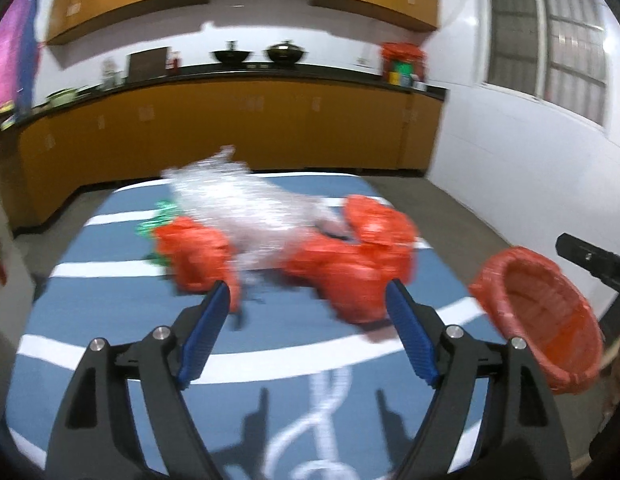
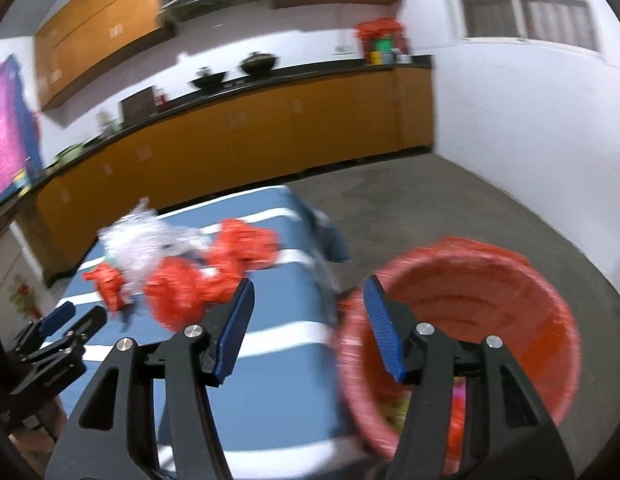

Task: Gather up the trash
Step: 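Return both tools to the table toward the remaining orange-red bags, then grasp an orange-red bag with the right tool while the left tool grasps another orange-red bag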

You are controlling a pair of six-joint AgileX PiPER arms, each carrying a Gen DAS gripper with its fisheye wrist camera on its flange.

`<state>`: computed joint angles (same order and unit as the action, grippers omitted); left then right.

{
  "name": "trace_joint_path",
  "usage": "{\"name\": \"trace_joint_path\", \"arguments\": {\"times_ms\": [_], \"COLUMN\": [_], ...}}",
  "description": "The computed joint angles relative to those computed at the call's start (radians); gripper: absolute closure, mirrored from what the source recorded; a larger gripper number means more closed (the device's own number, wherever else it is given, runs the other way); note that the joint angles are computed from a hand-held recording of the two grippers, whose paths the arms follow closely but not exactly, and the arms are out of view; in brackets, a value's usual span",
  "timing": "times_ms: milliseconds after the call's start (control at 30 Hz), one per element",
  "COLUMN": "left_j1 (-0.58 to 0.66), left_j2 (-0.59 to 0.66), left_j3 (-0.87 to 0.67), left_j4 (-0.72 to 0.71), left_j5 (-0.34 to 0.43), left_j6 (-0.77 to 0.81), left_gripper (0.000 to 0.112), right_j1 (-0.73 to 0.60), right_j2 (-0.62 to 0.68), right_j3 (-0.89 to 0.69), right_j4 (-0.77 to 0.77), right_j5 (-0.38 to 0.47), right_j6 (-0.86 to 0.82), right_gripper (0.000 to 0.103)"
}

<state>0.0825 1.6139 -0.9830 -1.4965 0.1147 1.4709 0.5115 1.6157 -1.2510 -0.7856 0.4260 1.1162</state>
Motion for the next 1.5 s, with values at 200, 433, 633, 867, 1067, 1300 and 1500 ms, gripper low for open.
{"name": "trace_joint_path", "arguments": {"times_ms": [200, 433, 633, 867, 1067, 1300, 1500], "left_j1": [0.158, 0.277, 0.338, 0.357, 0.339, 0.303, 0.25], "left_j2": [0.016, 0.017, 0.041, 0.061, 0.07, 0.082, 0.129], "left_j3": [-0.02, -0.022, -0.036, -0.048, -0.06, -0.082, -0.161], "left_j4": [-0.023, -0.062, -0.021, -0.009, 0.027, 0.059, 0.238], "left_j5": [0.026, 0.052, 0.078, 0.097, 0.102, 0.103, 0.111], "left_j6": [0.025, 0.069, 0.022, 0.006, -0.034, -0.065, -0.264], "left_gripper": [0.034, 0.031, 0.031, 0.031, 0.031, 0.031, 0.031], "right_j1": [0.069, 0.095, 0.114, 0.121, 0.119, 0.114, 0.128], "right_j2": [0.18, 0.436, 0.592, 0.655, 0.598, 0.465, 0.343], "right_j3": [-0.227, -0.562, -0.781, -0.854, -0.769, -0.567, -0.392], "right_j4": [0.204, 0.435, 0.488, 0.514, 0.519, 0.531, 0.428], "right_j5": [0.001, 0.118, 0.264, 0.341, 0.307, 0.196, 0.127], "right_j6": [-0.234, -0.495, -0.611, -0.668, -0.692, -0.676, -0.583], "right_gripper": [0.046, 0.046, 0.046, 0.059, 0.083, 0.087, 0.089]}}
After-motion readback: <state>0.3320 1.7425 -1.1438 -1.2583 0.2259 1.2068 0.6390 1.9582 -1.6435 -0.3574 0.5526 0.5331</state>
